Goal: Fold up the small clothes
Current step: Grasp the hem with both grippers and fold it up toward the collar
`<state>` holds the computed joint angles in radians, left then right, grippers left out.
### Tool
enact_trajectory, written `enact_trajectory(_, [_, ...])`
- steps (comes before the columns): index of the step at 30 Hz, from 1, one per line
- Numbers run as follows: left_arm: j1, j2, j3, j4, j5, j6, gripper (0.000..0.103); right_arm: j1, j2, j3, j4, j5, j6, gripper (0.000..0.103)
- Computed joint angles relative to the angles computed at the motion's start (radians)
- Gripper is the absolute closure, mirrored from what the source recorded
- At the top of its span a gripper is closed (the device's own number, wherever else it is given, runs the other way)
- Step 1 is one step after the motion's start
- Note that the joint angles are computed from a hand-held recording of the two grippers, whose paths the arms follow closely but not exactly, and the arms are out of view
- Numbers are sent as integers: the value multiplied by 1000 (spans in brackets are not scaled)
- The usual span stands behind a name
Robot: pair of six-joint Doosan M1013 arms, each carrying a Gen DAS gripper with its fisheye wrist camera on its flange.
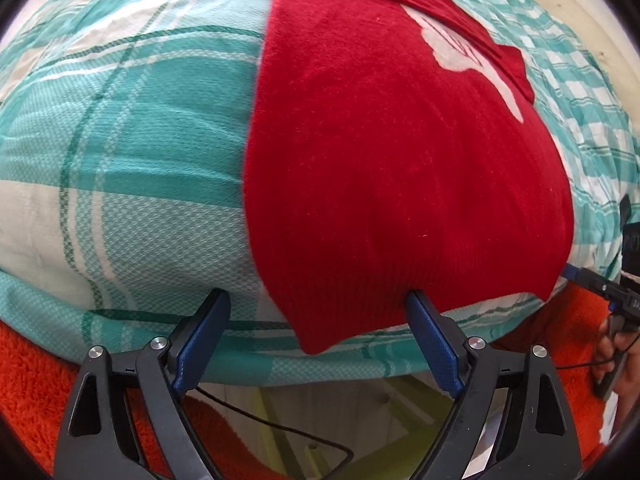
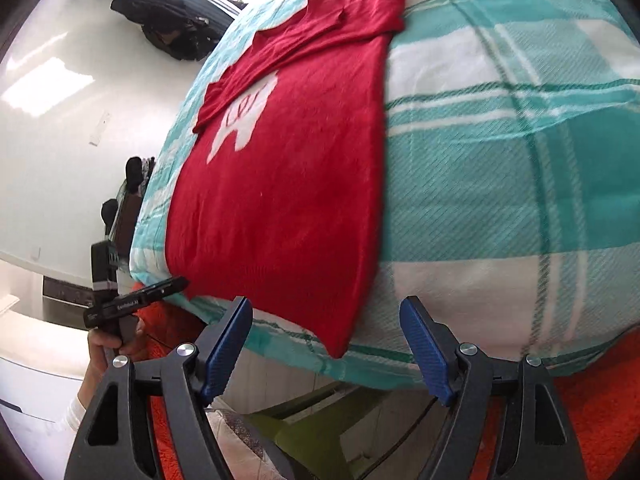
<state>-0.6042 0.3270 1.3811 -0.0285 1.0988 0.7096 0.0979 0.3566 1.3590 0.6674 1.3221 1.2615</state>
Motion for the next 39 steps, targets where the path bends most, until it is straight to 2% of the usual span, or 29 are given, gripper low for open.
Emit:
enact_trajectory(2, [1, 5, -4, -19, 1, 11, 23, 32, 17, -10, -51, 5, 16, 26])
enact_trajectory(3, [5, 4, -1, -34, -2, 14, 34, 43, 25, -13, -60, 6, 17, 29])
enact_trajectory(4, [11, 1, 4, -59, -6, 20, 59, 51, 28, -13, -70, 9, 17, 34])
enact_trajectory(5, [18, -5, 13, -98, -15, 29, 81, 56, 34, -17, -75, 21, 11, 60])
enact_trajectory(6, [26, -11, 22, -136, -19, 35, 98, 56, 36, -19, -70, 33, 2, 97])
enact_trajectory(11, [30, -43, 44, -160, -56, 36, 100, 28, 13, 3, 2, 32, -16, 98])
enact_trajectory(14, [37, -60, 50, -185, -101, 44, 100, 0, -2, 23, 109, 14, -22, 98])
enact_trajectory(19, [71, -85, 51, -217, -245, 23, 100, -39, -12, 49, 363, -60, -51, 98])
enact_trajectory(23, [105, -47, -16, -149, -293, -30, 100, -31, 19, -4, 414, -154, -70, 98])
enact_trajectory(27, [149, 43, -156, -104, -247, -44, 100, -13, 95, -124, 388, -224, -10, 98])
enact_trajectory(31, [185, 148, -329, -50, -160, -28, 100, 8, 201, -311, 324, -229, 77, 98])
enact_trajectory(37, [219, 345, -662, 52, 42, -12, 100, 34, 402, -676, 182, -205, 269, 98])
enact_trajectory(38, [224, 384, -724, 64, 78, -17, 98, 39, 439, -744, 147, -199, 304, 98])
enact_trajectory(39, [229, 420, -782, 75, 119, -29, 92, 41, 477, -810, 126, -195, 336, 98])
